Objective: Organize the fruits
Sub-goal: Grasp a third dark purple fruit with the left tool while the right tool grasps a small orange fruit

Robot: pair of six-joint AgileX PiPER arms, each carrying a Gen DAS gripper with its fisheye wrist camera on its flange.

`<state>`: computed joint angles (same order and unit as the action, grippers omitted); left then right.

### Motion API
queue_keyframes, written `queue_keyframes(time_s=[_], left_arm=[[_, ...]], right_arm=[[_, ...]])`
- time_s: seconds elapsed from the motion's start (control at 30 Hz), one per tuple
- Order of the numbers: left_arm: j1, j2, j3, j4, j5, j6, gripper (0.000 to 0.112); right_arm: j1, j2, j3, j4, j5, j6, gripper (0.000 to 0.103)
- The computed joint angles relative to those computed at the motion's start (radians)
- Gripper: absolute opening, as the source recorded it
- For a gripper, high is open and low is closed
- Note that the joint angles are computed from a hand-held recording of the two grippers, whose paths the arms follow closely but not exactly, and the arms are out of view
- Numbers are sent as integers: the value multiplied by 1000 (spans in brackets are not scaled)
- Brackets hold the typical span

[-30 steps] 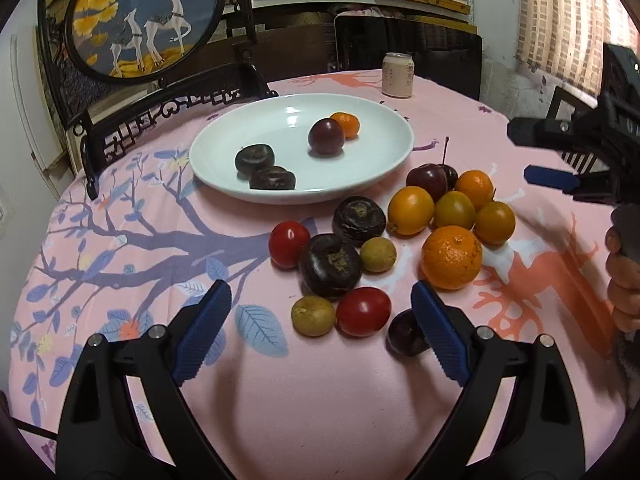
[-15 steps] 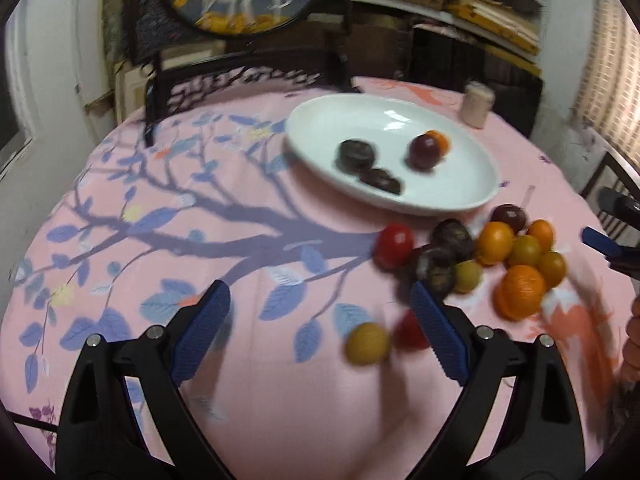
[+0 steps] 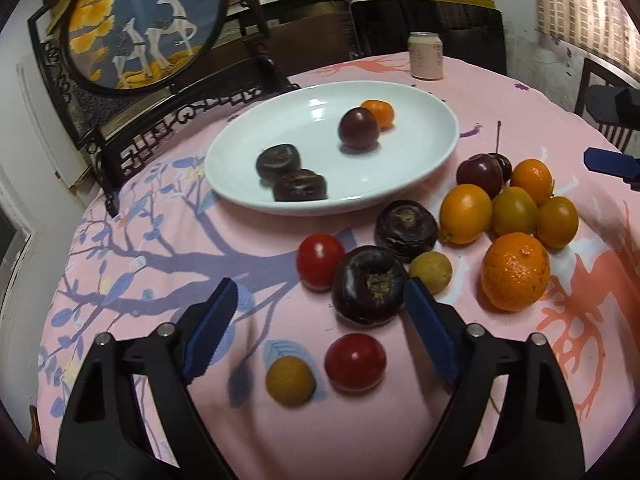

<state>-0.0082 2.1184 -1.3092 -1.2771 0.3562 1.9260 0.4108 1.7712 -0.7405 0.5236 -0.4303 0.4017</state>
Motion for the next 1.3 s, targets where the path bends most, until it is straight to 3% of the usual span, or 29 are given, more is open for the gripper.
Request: queue_keyframes(time_s=[0.17, 0.27, 0.3, 0.4, 0.47, 0.7, 0.83, 0.9, 0.97, 1.1, 1.2, 1.27, 1.3], left_arm=[[-2, 8, -23, 91, 52, -73, 68], [6, 53, -110, 300, 143, -279, 63], [-2, 59, -114, 316, 121, -301, 63], [7, 60, -122, 298, 156, -286, 56], [18, 65, -139, 317, 200, -312, 44], [33, 66, -137, 304, 187, -325, 44], [33, 85, -169, 350, 199, -391, 50], [35, 83, -168, 322, 203, -369, 51], [30, 85, -169, 304, 184, -365, 65], [28, 116, -228, 387, 214, -485, 66], [36, 127, -250, 389, 250, -498, 56], [40, 137, -271, 401, 293, -506, 42], [38, 136, -266, 397, 287, -499, 42]], right_arm=[[0, 0, 1, 4, 1, -1, 96], [3, 1, 0, 18, 1, -16, 96], [4, 0, 0, 24, 1, -23, 96], [9, 3, -9, 62, 6, -67, 96], [13, 6, -18, 97, 18, -112, 96], [11, 26, -48, 97, 68, -149, 96], [8, 42, -50, 63, 85, -110, 96], [4, 47, -43, 30, 89, -69, 93], [-4, 54, -43, -7, 104, -33, 84], [-23, 90, -75, -149, 161, 85, 69], [-19, 117, -116, -79, 213, -3, 65], [-15, 130, -132, 3, 231, -88, 55], [-11, 130, -132, 62, 229, -150, 54]])
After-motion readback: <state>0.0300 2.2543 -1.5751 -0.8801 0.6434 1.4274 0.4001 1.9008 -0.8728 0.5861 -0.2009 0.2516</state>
